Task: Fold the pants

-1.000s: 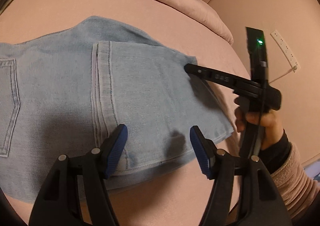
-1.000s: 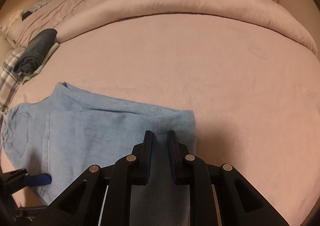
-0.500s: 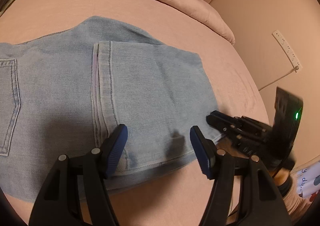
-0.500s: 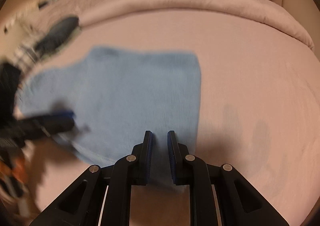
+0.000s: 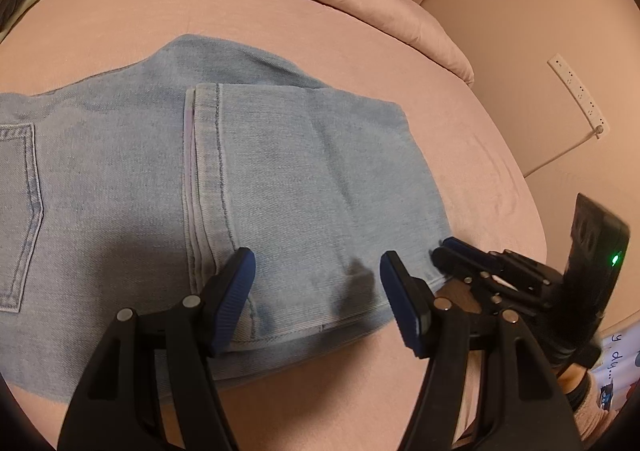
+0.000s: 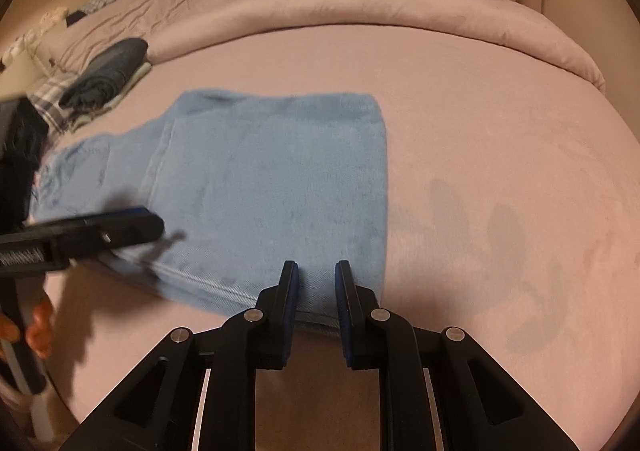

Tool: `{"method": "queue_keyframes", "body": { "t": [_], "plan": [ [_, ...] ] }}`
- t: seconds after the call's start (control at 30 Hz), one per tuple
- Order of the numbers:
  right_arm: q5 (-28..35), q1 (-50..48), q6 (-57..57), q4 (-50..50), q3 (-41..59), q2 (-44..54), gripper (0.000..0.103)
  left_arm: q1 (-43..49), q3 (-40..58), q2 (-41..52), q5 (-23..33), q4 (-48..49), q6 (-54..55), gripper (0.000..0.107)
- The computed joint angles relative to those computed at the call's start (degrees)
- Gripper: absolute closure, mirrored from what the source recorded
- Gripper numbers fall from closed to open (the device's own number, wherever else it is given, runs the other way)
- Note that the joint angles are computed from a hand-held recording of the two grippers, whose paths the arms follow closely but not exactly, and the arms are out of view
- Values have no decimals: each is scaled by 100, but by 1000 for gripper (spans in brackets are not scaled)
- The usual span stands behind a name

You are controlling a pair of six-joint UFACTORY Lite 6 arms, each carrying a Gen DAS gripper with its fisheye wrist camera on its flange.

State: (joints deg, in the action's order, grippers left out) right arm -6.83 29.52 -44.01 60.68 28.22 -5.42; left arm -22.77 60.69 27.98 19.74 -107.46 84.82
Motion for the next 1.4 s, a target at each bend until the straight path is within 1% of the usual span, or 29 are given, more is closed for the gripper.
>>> {"method": "queue_keyframes", "body": {
  "t": [0.07, 0.13, 0.23, 0.3, 0.33, 0.4, 0.43, 0.5, 0.57, 0.63, 0.73, 0.8, 0.83, 0.9, 0.93, 0.97, 1.0, 1.03, 1.1, 1.17, 1.2, 1.27, 1.4],
  "plan": [
    [-195, 39, 840, -872, -59, 52, 85, 12, 14, 20, 23, -1, 1, 42],
    [-192, -50, 1597, -1561, -75, 81, 85, 74, 10, 21, 123, 57, -98, 42],
    [-185, -52, 1539, -1502, -118, 10, 85, 301, -139, -106, 436, 233, -472, 42],
    [-243, -53, 1825, -1804, -161, -11, 85, 469, -460, -413, 534, 109, -538, 41],
    [-264, -50, 1923, -1892, -175, -14, 85, 532, -682, -641, 478, 26, -504, 35],
    [-296, -28, 1950, -1877, -168, 13, 85, 683, -1199, -1108, 368, -222, -296, 25],
    [-310, -11, 1928, -1832, -168, 19, 85, 813, -1455, -1304, 463, -291, -224, 25],
    [-312, -30, 2079, -1985, -176, 15, 85, 1256, -2107, -1768, 839, -374, -125, 25],
    [-336, -37, 2339, -2216, -204, 10, 85, 1986, -2919, -2321, 1440, -369, -41, 25],
    [-336, -52, 2452, -2312, -206, 12, 85, 2655, -3430, -2663, 1930, -158, -123, 25],
    [-370, -42, 2491, -2291, -214, 18, 85, 3656, -4018, -3059, 2242, 265, -187, 25],
    [-369, -26, 2376, -2123, -208, 6, 85, 4291, -4241, -3000, 2533, 428, -134, 25],
    [-352, -21, 2279, -1992, -197, -4, 85, 4739, -4339, -2831, 2849, 459, -6, 25],
    [-279, -22, 2039, -1696, -162, -35, 84, 5199, -4399, -2640, 3241, 472, 97, 25],
    [-215, -31, 1831, -1459, -136, -63, 81, 5341, -4434, -2611, 3315, 387, 141, 25],
    [-107, -44, 1492, -1059, -100, -136, 76, 5367, -4447, -2661, 3299, 326, 118, 25],
    [-51, -54, 1392, -900, -93, -204, 72, 5391, -4449, -2657, 3303, 225, 153, 25],
    [-19, -30, 1290, -722, -96, -306, 64, 5421, -4435, -2594, 3316, 88, 219, 25],
    [-86, 100, 1340, -718, -122, -466, 63, 5478, -4335, -2379, 3419, -146, 328, 25],
    [-169, 378, 666, -10, -49, -547, 63, 5399, -4116, -2153, 3413, -380, 321, 25],
    [-159, 463, 489, 154, 22, -517, 63, 5368, -3998, -2044, 3417, -499, 338, 24],
    [-71, 616, 357, 267, 258, -311, 63, 5345, -3803, -1901, 3384, -653, 294, 25],
    [4, 949, 556, 136, 768, 248, 63, 5582, -3416, -1429, 3572, -730, 239, 24]
  ]
}}
